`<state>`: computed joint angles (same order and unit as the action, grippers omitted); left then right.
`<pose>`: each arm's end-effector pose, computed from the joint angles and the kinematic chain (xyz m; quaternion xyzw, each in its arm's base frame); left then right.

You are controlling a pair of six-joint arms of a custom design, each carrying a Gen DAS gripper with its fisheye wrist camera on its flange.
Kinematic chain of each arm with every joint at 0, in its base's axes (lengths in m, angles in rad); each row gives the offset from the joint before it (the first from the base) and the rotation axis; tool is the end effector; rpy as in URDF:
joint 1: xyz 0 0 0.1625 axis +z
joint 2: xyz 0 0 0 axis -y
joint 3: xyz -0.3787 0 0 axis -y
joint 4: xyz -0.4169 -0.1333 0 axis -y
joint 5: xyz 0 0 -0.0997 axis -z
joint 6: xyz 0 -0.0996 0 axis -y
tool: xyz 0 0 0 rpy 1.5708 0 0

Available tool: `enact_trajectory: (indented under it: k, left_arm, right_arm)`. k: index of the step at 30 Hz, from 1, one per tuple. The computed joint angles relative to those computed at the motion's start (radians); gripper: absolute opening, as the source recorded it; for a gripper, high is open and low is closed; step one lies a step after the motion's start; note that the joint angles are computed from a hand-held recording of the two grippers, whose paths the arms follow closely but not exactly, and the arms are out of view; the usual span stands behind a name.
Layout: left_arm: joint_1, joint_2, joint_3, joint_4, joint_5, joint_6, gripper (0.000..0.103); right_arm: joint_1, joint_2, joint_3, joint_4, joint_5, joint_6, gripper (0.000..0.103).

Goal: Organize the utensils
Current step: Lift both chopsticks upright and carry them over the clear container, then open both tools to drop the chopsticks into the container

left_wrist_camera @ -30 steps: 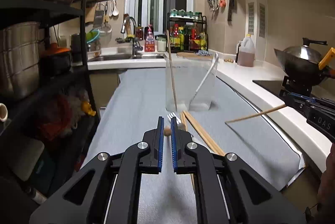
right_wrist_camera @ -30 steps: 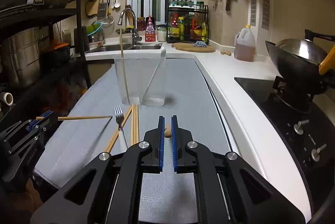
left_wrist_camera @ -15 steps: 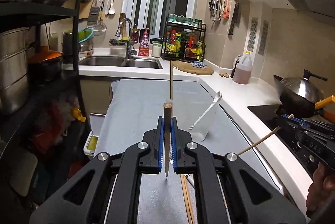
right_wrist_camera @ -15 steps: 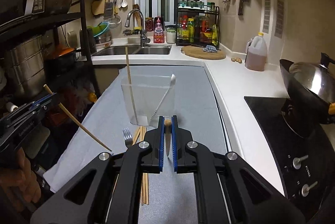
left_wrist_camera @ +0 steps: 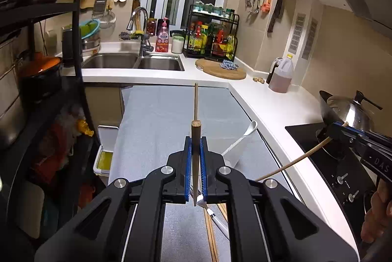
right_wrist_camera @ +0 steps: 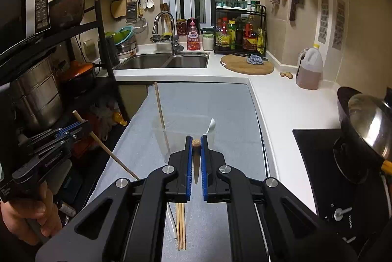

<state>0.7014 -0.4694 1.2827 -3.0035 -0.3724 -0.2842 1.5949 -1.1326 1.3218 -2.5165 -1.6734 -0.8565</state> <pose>-0.4091 -0.6415 0.0593 0.0623 0.8027 -0.5039 0.3130 0.1402 -0.7075 0.4234 0.3784 -0.8476 0.3181 0.1927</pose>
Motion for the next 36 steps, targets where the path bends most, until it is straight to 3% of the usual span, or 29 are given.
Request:
enact_trajectory:
  k: [5,13,18,24,36]
  left_arm:
    - [0.01,0.002,-0.078,0.138,-0.006,-0.03,0.007]
    - [0.003,0.084,-0.323,0.123,-0.023,0.174,0.007]
    - [0.016,0.212,-0.578,0.108,-0.036,0.325,0.007]
    - [0.08,0.33,-0.797,0.325,-0.078,0.249,0.007]
    - [0.15,0.358,-0.814,0.486,-0.143,0.119,0.007]
  right_arm:
    - [0.026,0.053,-0.094,0.072,-0.011,0.023,0.006]
    - [0.072,0.15,-0.296,0.17,0.044,0.058,0.006]
    - [0.095,0.247,-0.442,0.19,0.043,0.068,0.006]
    - [0.082,0.347,-0.53,0.216,0.007,0.066,0.006]
    - [0.041,0.439,-0.565,0.191,-0.047,0.042,0.006]
